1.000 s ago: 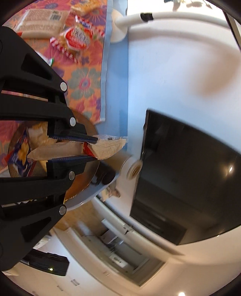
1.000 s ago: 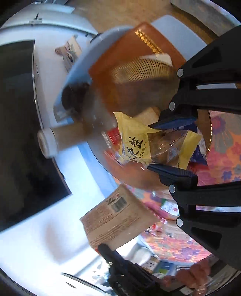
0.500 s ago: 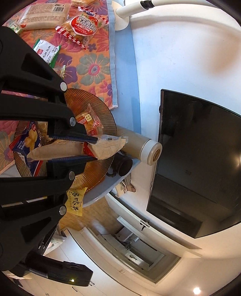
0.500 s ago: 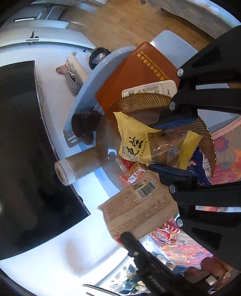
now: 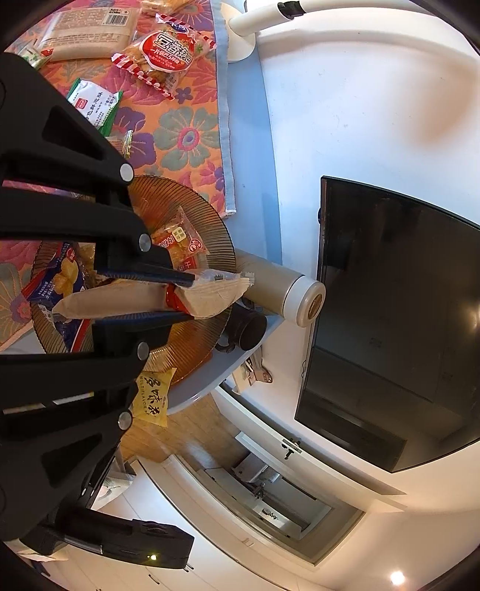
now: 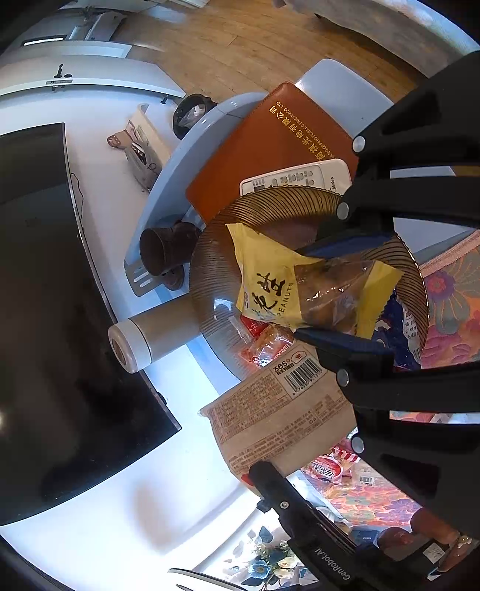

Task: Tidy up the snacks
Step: 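Carry the bread loaf and peanut pack into the amber bowl and release both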

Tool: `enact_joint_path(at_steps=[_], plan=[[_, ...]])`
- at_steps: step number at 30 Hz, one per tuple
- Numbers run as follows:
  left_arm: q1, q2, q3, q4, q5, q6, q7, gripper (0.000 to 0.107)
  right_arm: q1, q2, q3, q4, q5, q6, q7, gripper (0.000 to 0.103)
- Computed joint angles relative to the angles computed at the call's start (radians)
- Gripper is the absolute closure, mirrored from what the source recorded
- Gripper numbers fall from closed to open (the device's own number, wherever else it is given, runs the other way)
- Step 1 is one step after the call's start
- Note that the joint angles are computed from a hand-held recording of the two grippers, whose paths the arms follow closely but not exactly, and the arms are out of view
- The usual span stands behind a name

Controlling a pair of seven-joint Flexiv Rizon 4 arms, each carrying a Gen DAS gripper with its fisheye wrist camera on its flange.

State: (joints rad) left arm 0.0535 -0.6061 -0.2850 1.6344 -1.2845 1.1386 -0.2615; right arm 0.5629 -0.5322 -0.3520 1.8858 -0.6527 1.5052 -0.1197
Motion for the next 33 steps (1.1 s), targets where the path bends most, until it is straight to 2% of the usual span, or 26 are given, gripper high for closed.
enact_joint_path(at_steps=[14, 33], plan=[[0.006, -0.015, 0.003, -0.008, 0.066, -0.008, -0.059, 0.093, 0.002, -0.003, -0.006, 0.003, 0.02, 0.006, 0.004, 0.066], [0.022, -0.025, -0.007, -0.013, 0.105, -0.037, -0.093, 0.093, -0.026, -0.015, 0.04, -0.019, 0.063, -0.005, -0.036, 0.066]])
